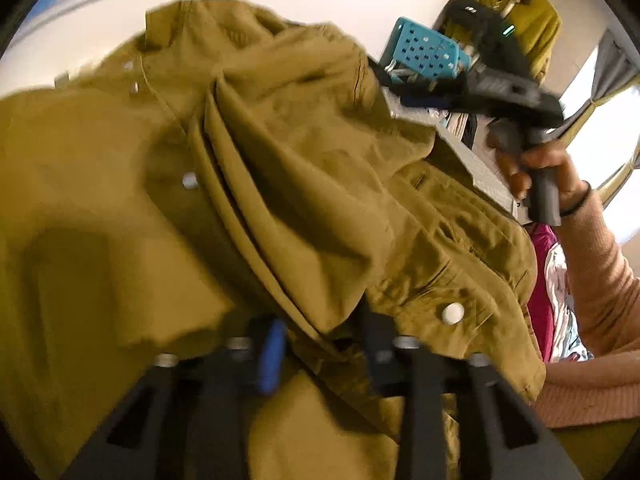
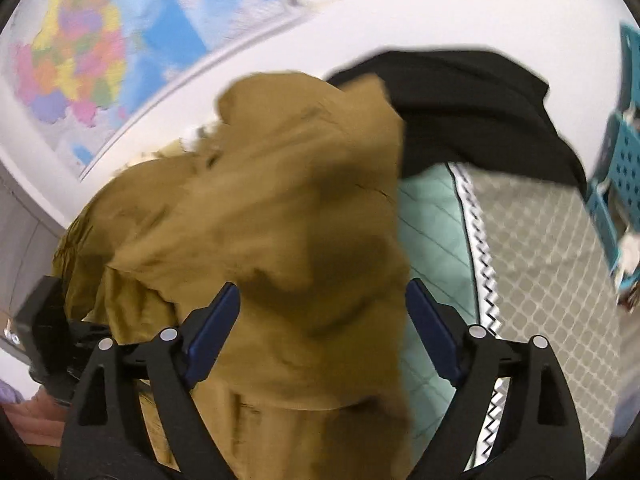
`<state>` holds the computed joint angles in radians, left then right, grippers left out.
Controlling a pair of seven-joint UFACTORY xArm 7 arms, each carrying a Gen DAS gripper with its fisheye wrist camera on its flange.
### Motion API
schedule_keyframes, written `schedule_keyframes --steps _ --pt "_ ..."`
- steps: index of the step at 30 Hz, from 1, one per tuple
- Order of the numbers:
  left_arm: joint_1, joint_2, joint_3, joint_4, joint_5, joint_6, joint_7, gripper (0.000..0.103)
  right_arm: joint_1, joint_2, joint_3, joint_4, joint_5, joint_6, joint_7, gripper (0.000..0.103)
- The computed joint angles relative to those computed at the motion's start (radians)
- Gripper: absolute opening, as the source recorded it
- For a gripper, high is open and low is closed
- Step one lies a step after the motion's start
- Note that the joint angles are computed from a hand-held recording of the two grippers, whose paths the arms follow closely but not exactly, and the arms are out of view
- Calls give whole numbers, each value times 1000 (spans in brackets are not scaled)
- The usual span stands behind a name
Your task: Fold large clothes
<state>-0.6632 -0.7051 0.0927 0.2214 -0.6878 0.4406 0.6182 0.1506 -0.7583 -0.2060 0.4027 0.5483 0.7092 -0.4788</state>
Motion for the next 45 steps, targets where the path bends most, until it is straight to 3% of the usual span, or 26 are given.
schedule_keyframes --steps 2,4,6,7,8,10,12,14,15,16,17,18,19,20,23,26,29,31,33,35,36,39,40,42,45 --pt "99 -75 -64 -12 94 13 -59 12 2 32 -31 -3 13 -9 -33 85" --pt "184 -133 -86 -12 196 17 -89 11 43 66 -96 6 79 24 -100 83" --pt "253 -175 -74 5 287 58 -97 12 36 73 -96 4 108 36 -152 58" --pt "285 -187 -71 14 327 64 -98 12 38 67 -102 4 124 46 -187 26" --pt "325 -182 -78 26 370 56 -108 14 30 54 -104 2 139 55 -207 5" --pt "381 -175 -84 46 442 51 -116 16 -6 10 -135 0 175 75 -233 5" --pt "452 -156 -108 55 514 13 -140 27 -55 -21 -167 1 193 98 -245 5" --pt "568 -135 -194 43 606 -55 -224 54 -111 -14 -158 3 168 107 -225 5" --pt "575 -115 -192 53 628 -66 -252 55 -130 1 -143 5 152 109 -207 6" --pt "543 -113 -147 49 608 -56 -239 56 -142 24 -136 9 134 131 -192 11" --pt "479 -111 -62 54 560 -26 -193 60 -149 40 -128 13 120 150 -183 19" --pt "452 -117 -18 52 554 -13 -182 65 -161 48 -108 13 107 150 -169 31" --pt "449 -124 -10 44 544 -12 -182 76 -183 27 -80 -1 95 125 -147 58" --pt "448 -131 -3 34 540 -12 -175 78 -183 8 -58 -13 102 83 -136 66" --pt "428 -100 13 37 515 7 -163 79 -145 -53 -41 -17 119 10 -132 66" --pt "442 19 -40 59 511 -45 -215 78 -74 -62 12 -3 101 -74 -123 66" --pt "450 112 -85 77 515 -98 -282 62 15 -8 22 30 72 -128 -139 66" --pt "470 146 -121 87 540 -127 -334 56 78 60 38 60 67 -158 -144 64" --pt "478 163 -132 94 560 -159 -370 48 91 146 78 86 30 -209 -122 61" --pt "467 167 -115 106 564 -168 -382 44 66 257 129 132 -22 -241 -33 49" --pt "463 168 -107 110 563 -170 -388 43 54 311 140 155 -43 -249 8 49" --pt "480 176 -115 126 578 -170 -427 46 38 374 167 171 -93 -284 73 50" --pt "505 181 -136 136 602 -148 -449 52 23 363 189 163 -134 -286 107 51" --pt "528 161 -156 131 642 -126 -468 55 26 313 193 143 -162 -290 140 51" --pt "538 81 -162 89 687 -144 -473 68 91 177 156 93 -135 -304 126 53"
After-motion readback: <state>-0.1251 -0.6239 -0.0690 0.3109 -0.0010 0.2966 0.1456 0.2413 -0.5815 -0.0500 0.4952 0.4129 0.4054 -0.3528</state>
